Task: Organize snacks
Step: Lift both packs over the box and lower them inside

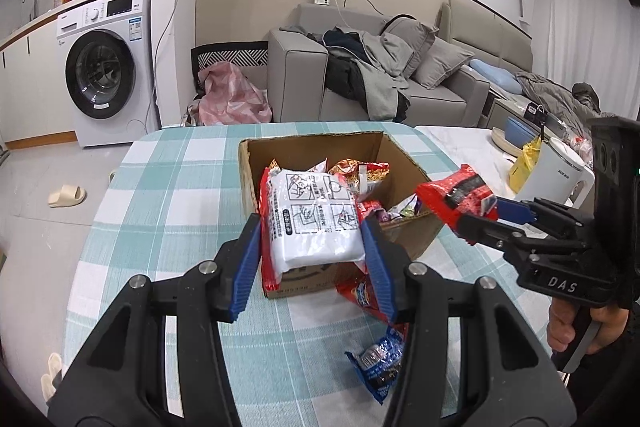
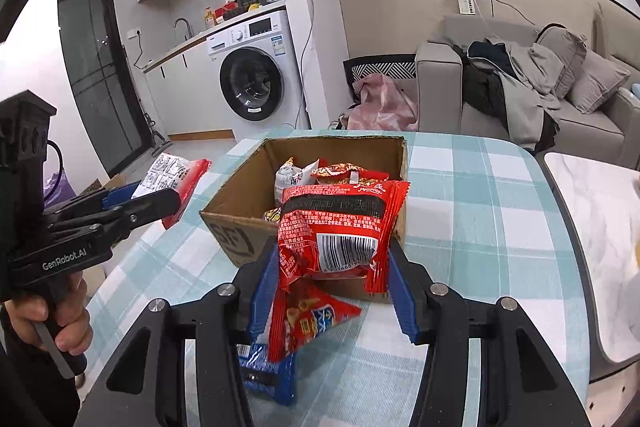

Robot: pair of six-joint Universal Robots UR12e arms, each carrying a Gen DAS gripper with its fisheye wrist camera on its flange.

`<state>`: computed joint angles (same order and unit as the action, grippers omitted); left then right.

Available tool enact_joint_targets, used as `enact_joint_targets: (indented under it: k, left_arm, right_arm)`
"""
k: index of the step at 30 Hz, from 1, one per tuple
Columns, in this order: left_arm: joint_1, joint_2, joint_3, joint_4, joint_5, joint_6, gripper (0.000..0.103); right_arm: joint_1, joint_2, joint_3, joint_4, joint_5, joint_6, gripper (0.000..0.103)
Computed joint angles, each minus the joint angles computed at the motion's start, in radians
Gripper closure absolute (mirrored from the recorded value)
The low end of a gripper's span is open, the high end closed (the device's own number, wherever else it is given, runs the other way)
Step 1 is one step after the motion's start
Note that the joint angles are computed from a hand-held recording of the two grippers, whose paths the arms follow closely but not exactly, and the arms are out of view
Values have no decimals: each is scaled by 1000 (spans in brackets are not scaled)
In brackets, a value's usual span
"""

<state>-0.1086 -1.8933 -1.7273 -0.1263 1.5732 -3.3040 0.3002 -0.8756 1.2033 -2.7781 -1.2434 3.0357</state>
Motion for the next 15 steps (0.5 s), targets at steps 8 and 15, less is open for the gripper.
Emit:
enact_joint_targets:
  k: [8, 15]
  left_arm:
    - [4, -45, 54, -22, -1, 16, 56]
    - [6, -87, 102, -46, -1, 27, 56]
  right_arm:
    - [10, 38, -70, 38, -12, -5, 52]
    - [11, 66, -113, 51, -13, 5, 52]
